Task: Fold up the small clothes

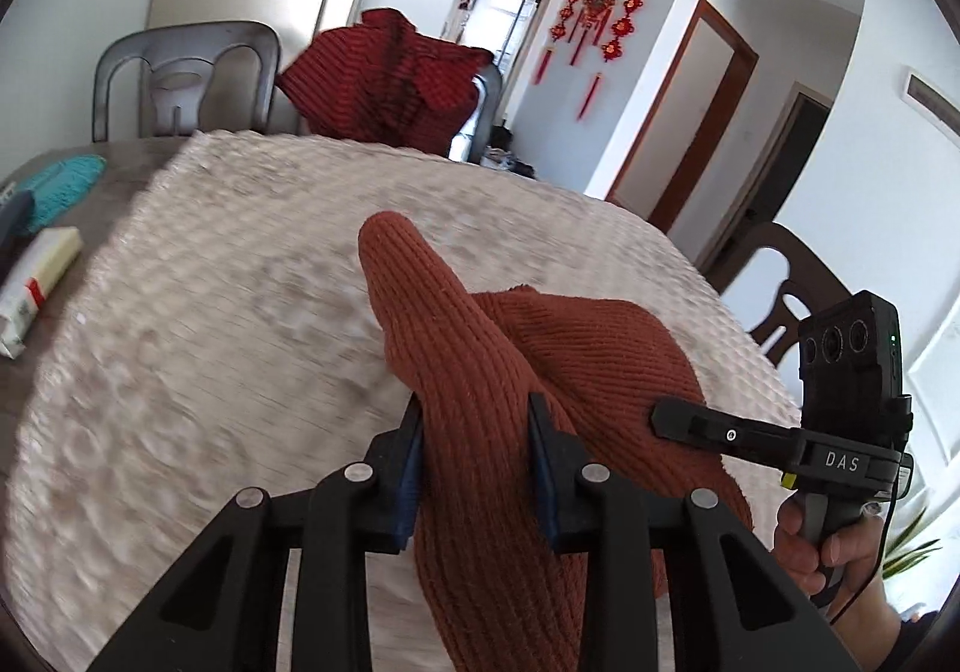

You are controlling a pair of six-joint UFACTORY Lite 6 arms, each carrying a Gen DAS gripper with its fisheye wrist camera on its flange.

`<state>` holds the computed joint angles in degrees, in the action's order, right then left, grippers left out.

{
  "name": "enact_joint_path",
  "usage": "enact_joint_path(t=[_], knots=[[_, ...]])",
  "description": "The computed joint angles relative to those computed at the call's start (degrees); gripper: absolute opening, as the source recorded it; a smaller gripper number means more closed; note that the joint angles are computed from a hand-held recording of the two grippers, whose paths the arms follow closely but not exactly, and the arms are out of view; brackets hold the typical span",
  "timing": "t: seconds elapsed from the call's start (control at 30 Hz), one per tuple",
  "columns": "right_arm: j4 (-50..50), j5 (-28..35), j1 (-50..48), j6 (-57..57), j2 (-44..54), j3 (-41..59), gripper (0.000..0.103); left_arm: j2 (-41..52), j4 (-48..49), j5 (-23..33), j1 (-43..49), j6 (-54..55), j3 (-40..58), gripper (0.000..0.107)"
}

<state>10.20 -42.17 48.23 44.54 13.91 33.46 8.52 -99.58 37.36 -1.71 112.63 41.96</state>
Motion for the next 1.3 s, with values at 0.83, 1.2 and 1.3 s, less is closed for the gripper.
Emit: enact_joint_path(t=[0.83,1.2,1.3], knots=[[36.5,13.0,12.1,-45.3,9.5,15.5,0.027,0.1,-8.8,3.8,9.6,16.3,-11.5,0.040],[45.2,12.1,13.6,-54.1,6.8,13.4,0.025,-2.5,-14.2,0.4,6.7,19.7,-13.5,0.039],[45.7,12.5,10.9,-56.4,8.0,16.5,0.025,-0.6,-16.7,-0.9,4.1,19.6,-9.6,0.040]])
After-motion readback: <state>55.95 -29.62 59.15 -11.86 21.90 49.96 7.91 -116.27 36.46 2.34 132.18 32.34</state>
